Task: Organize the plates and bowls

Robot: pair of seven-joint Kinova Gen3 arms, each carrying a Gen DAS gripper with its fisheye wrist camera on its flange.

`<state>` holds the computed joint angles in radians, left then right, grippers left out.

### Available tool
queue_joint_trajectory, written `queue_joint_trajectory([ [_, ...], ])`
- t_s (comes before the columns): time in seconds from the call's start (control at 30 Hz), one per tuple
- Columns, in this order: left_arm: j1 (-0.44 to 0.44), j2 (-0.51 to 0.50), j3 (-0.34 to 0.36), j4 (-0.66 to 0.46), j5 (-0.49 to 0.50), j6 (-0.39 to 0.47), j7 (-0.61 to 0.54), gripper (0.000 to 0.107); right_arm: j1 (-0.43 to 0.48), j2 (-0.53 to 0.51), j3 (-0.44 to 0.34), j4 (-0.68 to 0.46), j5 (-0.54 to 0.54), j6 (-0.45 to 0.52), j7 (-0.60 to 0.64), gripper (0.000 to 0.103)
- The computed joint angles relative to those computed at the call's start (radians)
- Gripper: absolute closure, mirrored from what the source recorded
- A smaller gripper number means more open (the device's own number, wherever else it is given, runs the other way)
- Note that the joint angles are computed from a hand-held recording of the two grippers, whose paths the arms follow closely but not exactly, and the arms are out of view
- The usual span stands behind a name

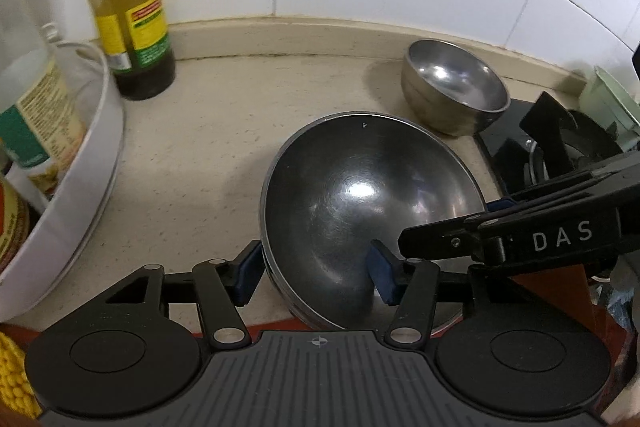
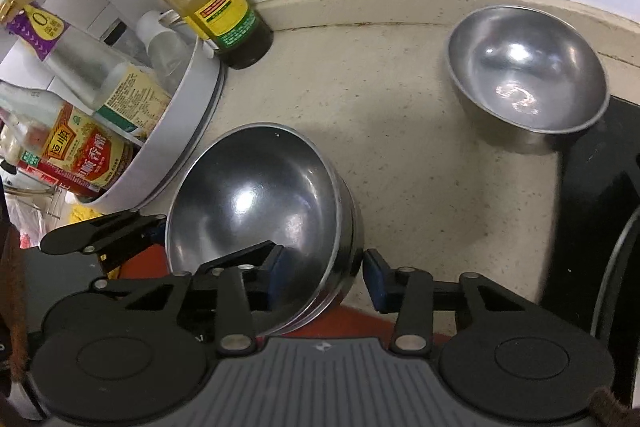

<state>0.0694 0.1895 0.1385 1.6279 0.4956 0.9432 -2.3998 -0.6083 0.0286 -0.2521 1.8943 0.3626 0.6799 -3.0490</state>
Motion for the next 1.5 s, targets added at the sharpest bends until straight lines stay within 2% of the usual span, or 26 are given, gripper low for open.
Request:
queue_joint_trajectory([
  [0.33,0.016,0.024,0.015,-0.022,-0.001,0.0,-0.013,0.043,0.014,-0.026,-0.008,0.032,0.038,0.009,-0.069,0.066],
  [0.63,-0.002,-0.014,0.002,-0.012,0.011,-0.041,-0.048,0.031,0.027,-0.063,-0.03,0.032,0.092,0.069,-0.138,0.066],
  [0.77,-0.006,-0.036,-0.005,-0.02,0.018,-0.063,-0.042,0.024,0.037,-0.1,-0.056,0.029,0.116,0.128,-0.167,0.065],
  [0.93,0.015,-0.052,0.005,-0.06,0.029,-0.109,-0.04,0.021,0.066,-0.134,-0.086,0.012,0.157,0.261,-0.202,0.062],
  [1.0,0.048,-0.042,0.014,-0.089,-0.006,-0.128,-0.006,0.02,0.084,-0.139,-0.078,0.006,0.157,0.293,-0.196,0.061],
  [1.1,0.093,0.0,0.033,-0.162,-0.051,-0.11,0.054,0.02,0.111,-0.129,-0.061,-0.014,0.17,0.339,-0.173,0.059],
  [1.2,0.125,0.046,0.059,-0.212,-0.065,-0.095,0.072,0.02,0.142,-0.127,-0.029,-0.013,0.157,0.32,-0.143,0.057],
  [1.37,0.226,0.132,0.07,-0.282,-0.184,-0.092,0.17,0.02,0.187,-0.111,0.008,0.005,0.129,0.281,-0.098,0.056],
  [1.5,0.262,0.178,0.078,-0.306,-0.229,-0.088,0.205,0.022,0.216,-0.116,0.043,0.049,0.077,0.196,-0.07,0.056],
])
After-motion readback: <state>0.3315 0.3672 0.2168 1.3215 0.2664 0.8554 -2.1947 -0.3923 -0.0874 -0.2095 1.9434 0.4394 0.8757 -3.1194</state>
